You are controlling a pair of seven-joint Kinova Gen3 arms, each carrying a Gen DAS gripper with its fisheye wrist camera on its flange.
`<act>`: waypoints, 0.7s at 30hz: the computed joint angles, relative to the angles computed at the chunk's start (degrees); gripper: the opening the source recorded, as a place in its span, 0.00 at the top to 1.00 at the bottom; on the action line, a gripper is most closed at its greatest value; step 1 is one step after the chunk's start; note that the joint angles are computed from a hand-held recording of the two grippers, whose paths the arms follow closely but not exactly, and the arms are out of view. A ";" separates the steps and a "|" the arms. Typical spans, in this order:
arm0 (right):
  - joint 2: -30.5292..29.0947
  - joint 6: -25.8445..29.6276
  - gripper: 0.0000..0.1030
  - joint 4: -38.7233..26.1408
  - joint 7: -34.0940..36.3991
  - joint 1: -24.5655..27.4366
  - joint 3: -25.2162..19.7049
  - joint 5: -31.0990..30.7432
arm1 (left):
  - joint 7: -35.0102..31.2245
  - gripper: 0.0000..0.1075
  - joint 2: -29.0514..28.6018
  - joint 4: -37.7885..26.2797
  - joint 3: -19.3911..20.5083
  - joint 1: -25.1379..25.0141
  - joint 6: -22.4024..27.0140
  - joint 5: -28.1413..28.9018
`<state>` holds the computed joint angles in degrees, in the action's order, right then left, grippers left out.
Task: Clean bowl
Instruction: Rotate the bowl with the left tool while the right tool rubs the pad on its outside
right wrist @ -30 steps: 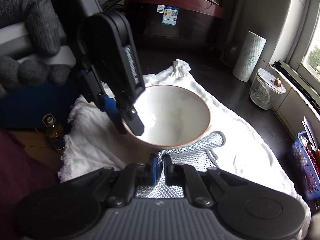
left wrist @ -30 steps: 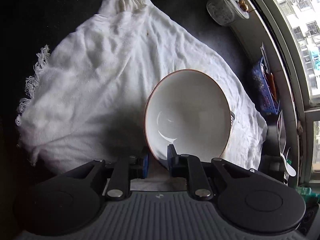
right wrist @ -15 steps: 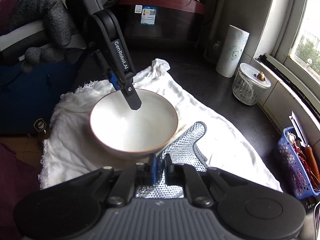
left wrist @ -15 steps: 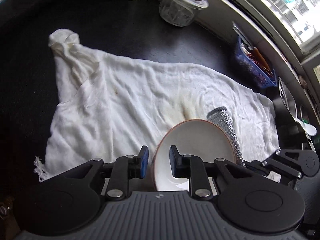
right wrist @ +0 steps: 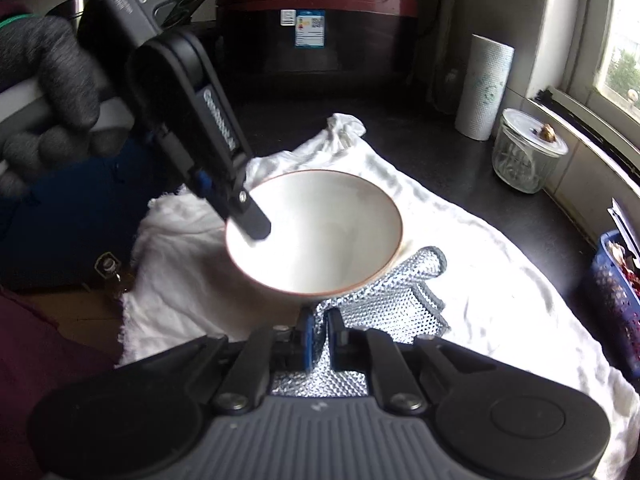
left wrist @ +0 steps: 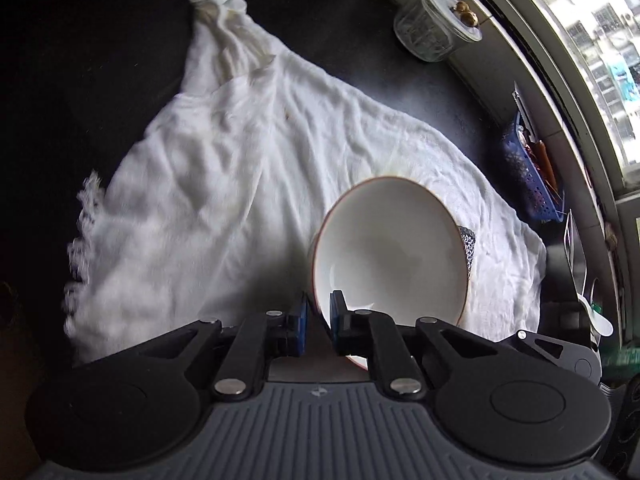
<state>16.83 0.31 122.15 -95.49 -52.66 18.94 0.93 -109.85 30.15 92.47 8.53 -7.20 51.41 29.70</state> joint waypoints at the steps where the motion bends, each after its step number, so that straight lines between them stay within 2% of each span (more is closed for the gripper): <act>1: 0.06 0.05 0.92 -0.11 0.17 -0.12 -0.12 0.13 | 1.40 0.90 -0.25 0.89 -0.30 -0.10 -0.36 0.90; 4: 0.27 0.12 0.92 -0.59 0.65 0.58 -1.80 0.49 | 7.99 0.89 0.07 2.27 -1.12 -1.17 1.37 5.09; 7: 0.79 0.89 0.92 -1.54 1.31 1.98 -4.20 1.08 | 9.26 0.86 0.33 2.97 -0.15 -2.33 2.53 7.44; 10: 1.03 1.55 0.93 -1.82 0.81 2.11 -4.28 1.80 | 5.96 0.83 0.55 0.56 0.24 -1.15 3.41 4.04; 12: 0.87 1.12 0.93 -1.35 -0.20 0.64 -2.09 1.95 | 3.28 0.81 0.88 -1.79 0.21 0.17 4.16 0.50; 15: 0.87 1.11 0.93 -1.09 -1.15 -2.10 2.06 2.04 | -1.69 0.81 1.01 -4.52 0.04 2.78 2.52 -5.27; 17: 0.99 1.29 0.93 -1.13 -1.74 -3.71 4.48 2.38 | -5.15 0.81 2.17 -7.15 0.55 3.31 2.18 -7.26; 21: 1.25 1.94 0.93 -1.70 -2.58 -4.13 6.26 3.66 | -11.37 0.81 6.07 -13.66 2.27 2.28 5.51 -7.39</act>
